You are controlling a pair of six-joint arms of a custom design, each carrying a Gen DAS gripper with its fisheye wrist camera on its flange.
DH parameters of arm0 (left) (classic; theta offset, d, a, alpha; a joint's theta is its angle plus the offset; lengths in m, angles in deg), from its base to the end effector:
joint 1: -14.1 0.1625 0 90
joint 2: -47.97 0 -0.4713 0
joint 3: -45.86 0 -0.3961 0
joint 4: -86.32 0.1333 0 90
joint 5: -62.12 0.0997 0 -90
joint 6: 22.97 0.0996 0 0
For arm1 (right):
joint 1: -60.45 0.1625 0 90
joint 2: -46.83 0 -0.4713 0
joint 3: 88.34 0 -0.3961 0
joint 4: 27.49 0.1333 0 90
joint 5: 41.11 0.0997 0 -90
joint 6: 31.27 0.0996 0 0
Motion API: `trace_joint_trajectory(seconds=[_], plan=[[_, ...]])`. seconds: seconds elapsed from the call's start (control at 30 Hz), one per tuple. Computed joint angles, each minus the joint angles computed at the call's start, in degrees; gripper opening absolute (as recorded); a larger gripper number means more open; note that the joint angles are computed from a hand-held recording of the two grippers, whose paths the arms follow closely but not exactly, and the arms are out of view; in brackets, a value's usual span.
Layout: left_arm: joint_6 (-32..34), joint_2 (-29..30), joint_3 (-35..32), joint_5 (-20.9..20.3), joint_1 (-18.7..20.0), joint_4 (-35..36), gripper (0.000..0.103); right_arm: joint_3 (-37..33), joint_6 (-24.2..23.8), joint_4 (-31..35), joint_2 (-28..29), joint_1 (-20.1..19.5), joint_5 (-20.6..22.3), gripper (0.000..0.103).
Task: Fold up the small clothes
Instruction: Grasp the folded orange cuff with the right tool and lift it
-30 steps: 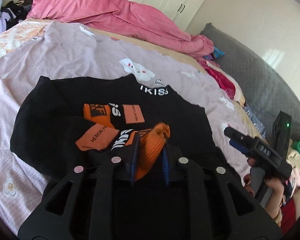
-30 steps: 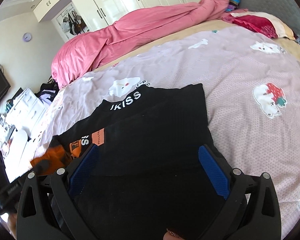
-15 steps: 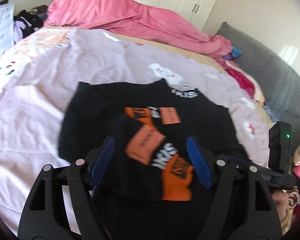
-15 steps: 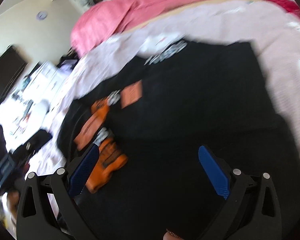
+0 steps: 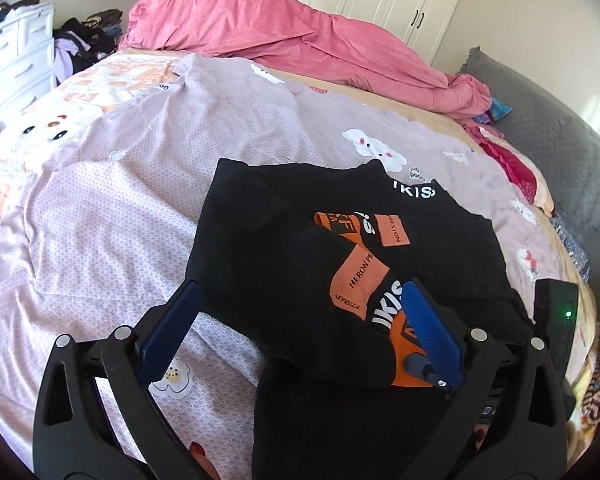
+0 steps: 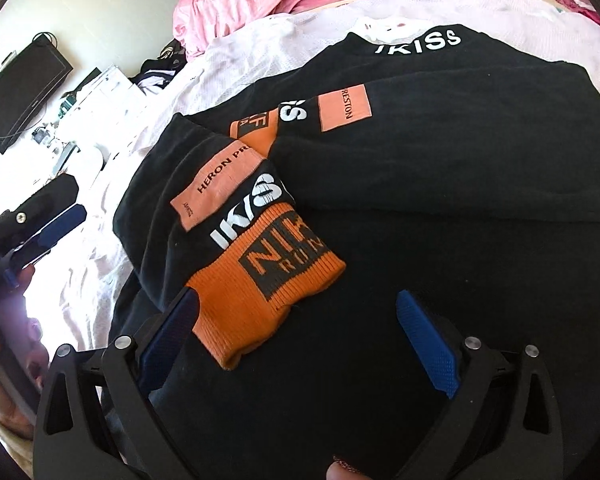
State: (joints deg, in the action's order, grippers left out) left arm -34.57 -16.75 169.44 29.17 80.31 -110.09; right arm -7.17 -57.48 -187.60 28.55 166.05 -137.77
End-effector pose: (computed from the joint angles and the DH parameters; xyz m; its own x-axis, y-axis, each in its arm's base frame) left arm -0.0086 -0.5572 0.2866 -0.7869 -0.4643 -0.4064 0.1164 0.5352 -0.8367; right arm 0.3161 -0.6794 -0.1279 -0.7440 -0.6491 0.1587 -0.6636 0.7455 -0.0619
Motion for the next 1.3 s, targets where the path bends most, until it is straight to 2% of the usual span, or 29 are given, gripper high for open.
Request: trace_joint_trajectory(seconds=[0.03,0.07,0.2,0.27,0.47,0.63,0.67,0.7,0.83,0.9,1.0,1.03,1.07,1.13,1.2,1.23,1.3], plan=[[-0.19,-0.03,0.11,-0.10,-0.04,-0.18,0.094,-0.12,-0.22,0.12,0.05,-0.03,0.54,0.080],[-0.36,-0.10,0.23,-0.32,0.02,-0.47,0.094,-0.32,-0.23,0.18,0.16,0.04,0.74,0.070],[-0.53,-0.23,0.50,-0.85,0.31,-1.22,0.094,-1.23,-0.26,-0.44,0.88,0.40,-0.54,0.059],[-0.68,-0.26,0.58,-1.28,0.46,-1.67,0.094,-1.03,-0.12,-1.66,0.91,0.35,-0.56,0.049],[-2.83,-0.93,1.33,-1.69,1.21,-3.32,0.094,0.14,-0.99,-6.30,0.73,-0.01,0.72,0.028],[-4.02,-1.73,2.20,-2.29,1.49,-5.01,0.094,1.89,-4.02,-10.80,0.32,0.55,0.09,0.019],[-4.18,-1.84,2.32,-2.25,1.47,-5.21,0.094,2.09,-4.41,-11.25,0.19,0.61,0.16,0.015],[-4.19,-1.87,2.39,-2.17,1.44,-5.35,0.094,2.33,-4.95,-10.89,-0.20,0.43,1.75,0.008],[-4.53,-2.01,2.42,-2.69,1.60,-4.94,0.094,2.58,-6.72,-10.27,-0.95,0.60,3.83,0.007],[-4.81,-1.95,2.38,-2.93,1.61,-4.58,0.094,1.43,-6.37,-8.08,-0.65,0.81,2.95,0.007],[-4.40,-1.78,2.36,-3.17,1.47,-4.41,0.094,0.20,-4.85,-4.72,-0.21,0.57,1.52,0.015],[-4.33,-1.77,2.35,-3.16,1.44,-4.22,0.094,-0.24,-3.95,-3.13,-0.05,0.32,1.12,0.025],[-4.22,-1.70,2.29,-2.98,1.37,-3.94,0.094,-0.18,-3.36,-2.37,-0.05,0.15,0.77,0.029],[-4.03,-1.65,2.19,-2.74,1.29,-3.45,0.094,-0.48,-2.02,-0.68,0.24,-0.46,0.93,0.029],[-3.43,-1.37,1.97,-1.51,1.02,-3.37,0.094,-0.02,-1.95,0.19,-0.15,-1.01,3.10,0.019],[-3.08,-1.24,1.88,-0.79,0.85,-3.36,0.094,0.06,-2.32,0.96,-0.40,-1.18,4.36,0.010],[-2.46,-1.12,1.60,0.80,0.47,-2.96,0.094,1.31,-4.27,-1.74,-1.15,-0.87,5.62,0.009]])
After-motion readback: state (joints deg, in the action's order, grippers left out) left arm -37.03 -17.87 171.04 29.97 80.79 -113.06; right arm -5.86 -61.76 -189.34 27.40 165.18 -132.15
